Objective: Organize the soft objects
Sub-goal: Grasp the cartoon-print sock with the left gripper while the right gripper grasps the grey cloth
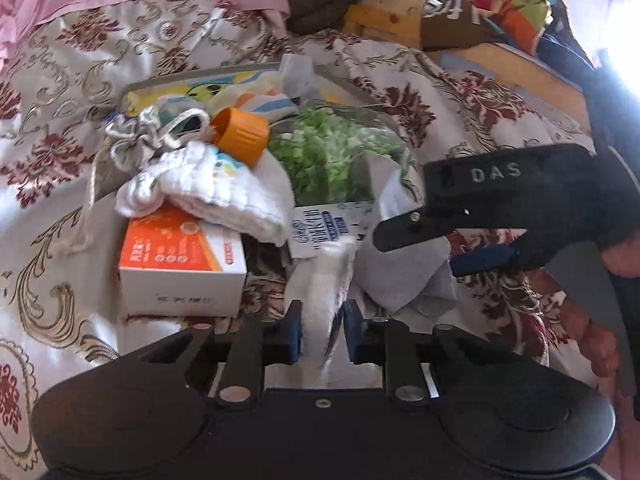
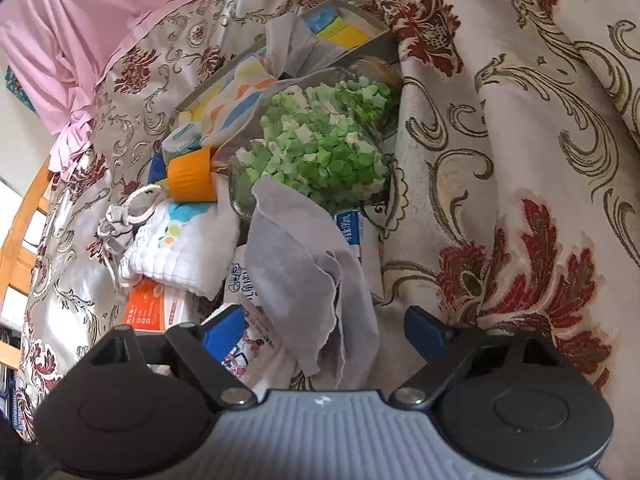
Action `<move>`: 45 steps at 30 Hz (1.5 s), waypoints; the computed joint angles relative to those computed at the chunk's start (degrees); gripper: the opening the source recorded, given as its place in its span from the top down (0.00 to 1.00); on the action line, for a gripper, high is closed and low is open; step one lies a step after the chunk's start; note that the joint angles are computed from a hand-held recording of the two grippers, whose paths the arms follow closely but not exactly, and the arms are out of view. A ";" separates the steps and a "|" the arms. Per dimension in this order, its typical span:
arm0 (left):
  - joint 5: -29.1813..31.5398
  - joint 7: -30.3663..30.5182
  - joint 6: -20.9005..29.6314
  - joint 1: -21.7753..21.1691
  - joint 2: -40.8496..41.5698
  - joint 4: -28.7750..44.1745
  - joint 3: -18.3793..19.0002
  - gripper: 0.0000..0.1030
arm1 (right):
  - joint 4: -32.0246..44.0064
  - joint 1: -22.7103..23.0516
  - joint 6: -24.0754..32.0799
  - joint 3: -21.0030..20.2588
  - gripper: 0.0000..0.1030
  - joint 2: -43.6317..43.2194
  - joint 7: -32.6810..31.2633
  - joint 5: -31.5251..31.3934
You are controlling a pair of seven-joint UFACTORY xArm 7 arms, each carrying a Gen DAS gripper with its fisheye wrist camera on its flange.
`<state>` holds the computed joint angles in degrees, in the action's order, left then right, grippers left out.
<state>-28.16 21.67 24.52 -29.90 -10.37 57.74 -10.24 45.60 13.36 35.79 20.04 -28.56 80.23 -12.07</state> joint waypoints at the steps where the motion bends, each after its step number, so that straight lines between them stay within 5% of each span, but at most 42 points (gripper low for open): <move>1: -0.49 -0.11 0.19 -0.02 -0.06 0.05 0.17 0.80 | 0.02 0.19 -0.15 -0.16 0.22 0.15 -0.43 0.05; 10: 4.94 -11.55 1.11 1.92 -3.78 -2.14 -0.95 0.83 | 2.61 0.71 5.69 0.52 0.79 0.76 -2.71 -1.62; 14: 7.39 -16.54 2.06 2.28 -6.67 -3.94 -0.98 0.83 | 4.25 1.65 7.88 1.09 0.84 0.84 -5.06 -3.24; 34: 14.23 -32.35 1.78 4.52 -13.02 -8.95 -1.26 0.78 | 7.13 2.92 10.87 1.29 0.82 3.52 -7.14 -6.84; 39: 17.22 -35.31 1.24 5.22 -15.29 -10.43 -1.18 0.78 | 7.13 3.02 10.63 1.11 0.76 3.64 -7.18 -6.67; 45: 17.29 -38.76 0.98 5.87 -15.03 -10.34 -0.81 0.77 | 6.82 2.69 9.91 0.95 0.50 4.20 -6.54 -6.74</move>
